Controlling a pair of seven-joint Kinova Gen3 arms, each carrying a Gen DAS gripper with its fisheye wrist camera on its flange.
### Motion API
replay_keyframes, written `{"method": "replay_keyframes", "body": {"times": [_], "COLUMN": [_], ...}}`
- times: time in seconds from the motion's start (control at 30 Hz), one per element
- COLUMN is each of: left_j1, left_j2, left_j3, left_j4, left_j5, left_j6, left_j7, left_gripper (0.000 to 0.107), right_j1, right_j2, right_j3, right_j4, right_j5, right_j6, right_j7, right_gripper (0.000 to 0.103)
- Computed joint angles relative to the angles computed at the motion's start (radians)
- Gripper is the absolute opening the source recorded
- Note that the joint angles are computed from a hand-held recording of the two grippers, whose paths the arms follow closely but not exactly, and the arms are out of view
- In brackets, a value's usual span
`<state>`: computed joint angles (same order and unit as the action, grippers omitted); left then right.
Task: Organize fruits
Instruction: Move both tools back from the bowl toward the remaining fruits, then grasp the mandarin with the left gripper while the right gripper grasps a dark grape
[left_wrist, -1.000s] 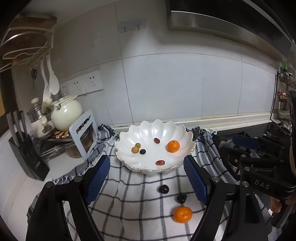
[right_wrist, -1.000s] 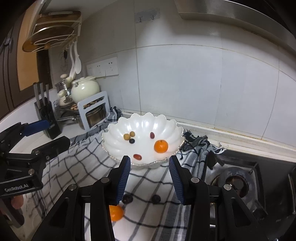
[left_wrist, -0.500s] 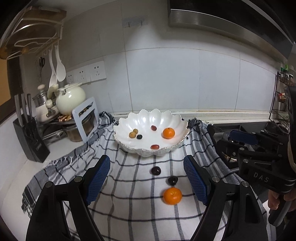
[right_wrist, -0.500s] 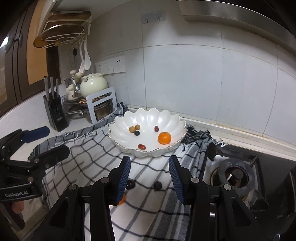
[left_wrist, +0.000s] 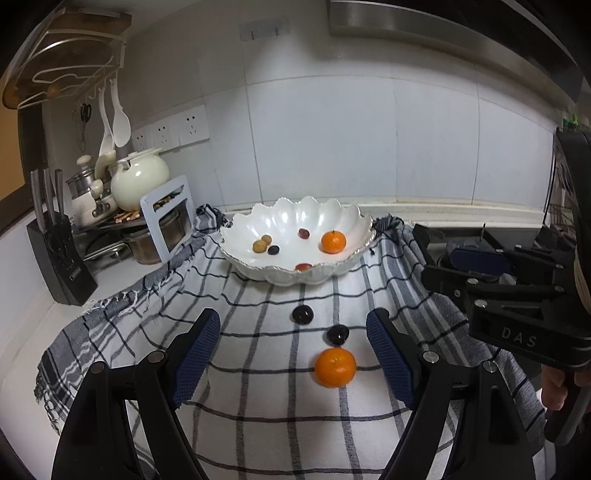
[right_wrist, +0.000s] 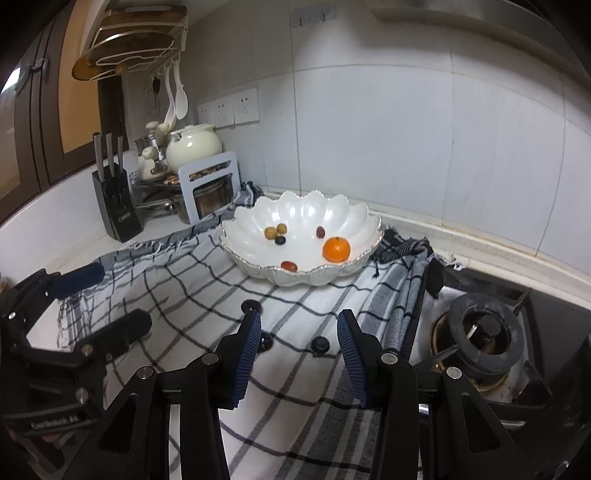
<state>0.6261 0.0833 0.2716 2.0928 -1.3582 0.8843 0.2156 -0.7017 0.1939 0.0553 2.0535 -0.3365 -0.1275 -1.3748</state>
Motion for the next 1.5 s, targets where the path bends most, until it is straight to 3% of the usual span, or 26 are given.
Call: {"method": "replay_keyframes", "body": {"times": [0.27, 0.67, 0.97, 1.5], "left_j1": [0.023, 0.042, 0.045, 0.040], "left_j2": [0.069, 0.156, 0.196, 0.232], "left_j3": [-0.017, -0.073, -0.115, -0.167], "left_j4": [-0.014, -0.053, -0.072, -0.090], "left_j5": [0.002, 0.027, 0.069, 0.078], "left_j6": [0.009, -0.048, -0.096, -0.185], "left_j7": [0.025, 0.008, -0.028, -0.030], "left_gripper": [0.082, 0.079, 0.072, 0.057], "right_j1": [0.131, 0.252, 0.305, 0.326], "right_j2": [0.066, 0.181, 0.242, 0.324], "right_j3": [-0.119, -0.225, -0.283, -0.295], "right_j4": [-0.051, -0.166, -0.212, -0.300], "right_j5": [0.120, 0.275, 0.310, 0.299], "right_j6": [0.045, 0.134, 0.163, 0.233], "right_j7": [-0.089, -0.192, -0.219, -0.225], "right_gripper": [0.044, 0.043, 0.040, 0.033]}}
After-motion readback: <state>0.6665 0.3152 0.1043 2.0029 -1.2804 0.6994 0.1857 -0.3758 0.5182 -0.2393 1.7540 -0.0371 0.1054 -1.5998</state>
